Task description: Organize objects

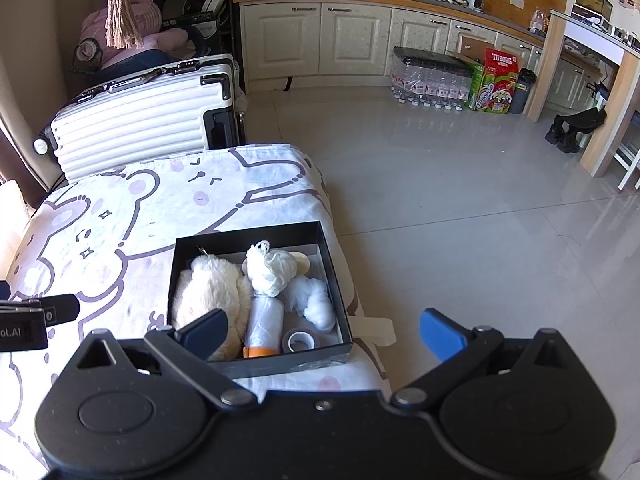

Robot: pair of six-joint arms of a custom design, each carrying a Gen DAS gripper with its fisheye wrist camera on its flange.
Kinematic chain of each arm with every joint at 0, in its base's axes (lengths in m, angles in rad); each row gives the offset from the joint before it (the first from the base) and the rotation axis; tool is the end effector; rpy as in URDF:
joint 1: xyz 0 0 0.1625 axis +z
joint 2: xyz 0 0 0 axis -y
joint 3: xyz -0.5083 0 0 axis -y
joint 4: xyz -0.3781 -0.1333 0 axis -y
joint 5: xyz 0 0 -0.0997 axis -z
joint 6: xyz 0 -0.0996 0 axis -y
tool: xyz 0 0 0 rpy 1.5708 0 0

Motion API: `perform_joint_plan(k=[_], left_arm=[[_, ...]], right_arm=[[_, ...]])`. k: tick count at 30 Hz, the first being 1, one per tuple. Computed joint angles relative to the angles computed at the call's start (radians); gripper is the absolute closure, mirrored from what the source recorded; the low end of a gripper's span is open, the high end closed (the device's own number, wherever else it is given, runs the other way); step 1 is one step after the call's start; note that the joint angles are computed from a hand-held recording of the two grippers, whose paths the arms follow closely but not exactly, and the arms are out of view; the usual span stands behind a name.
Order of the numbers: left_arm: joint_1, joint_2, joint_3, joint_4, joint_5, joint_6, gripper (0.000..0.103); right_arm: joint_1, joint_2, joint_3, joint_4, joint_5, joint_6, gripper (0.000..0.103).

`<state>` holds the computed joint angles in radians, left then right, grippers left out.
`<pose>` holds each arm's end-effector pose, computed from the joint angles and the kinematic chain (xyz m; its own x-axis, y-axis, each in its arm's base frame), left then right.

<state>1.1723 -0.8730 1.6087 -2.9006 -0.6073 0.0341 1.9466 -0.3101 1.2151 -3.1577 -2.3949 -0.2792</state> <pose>-0.0817 -0.7483 0.3070 -0.6929 -0.1761 -0.6992 0.3454 0.7702 -0.5362 0.3634 -0.7571 0.0306 -0.6920 -0.0250 0.7214 -0.4948 0.7441 -0.4488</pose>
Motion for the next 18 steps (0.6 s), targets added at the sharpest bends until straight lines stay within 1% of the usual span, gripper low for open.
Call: perform_joint_plan(k=[18], left_arm=[[0.001, -0.001, 0.005, -0.007, 0.0, 0.016, 0.0]], right_arm=[[0.001, 0.001, -0.001, 0.001, 0.0, 0.002, 0.0]])
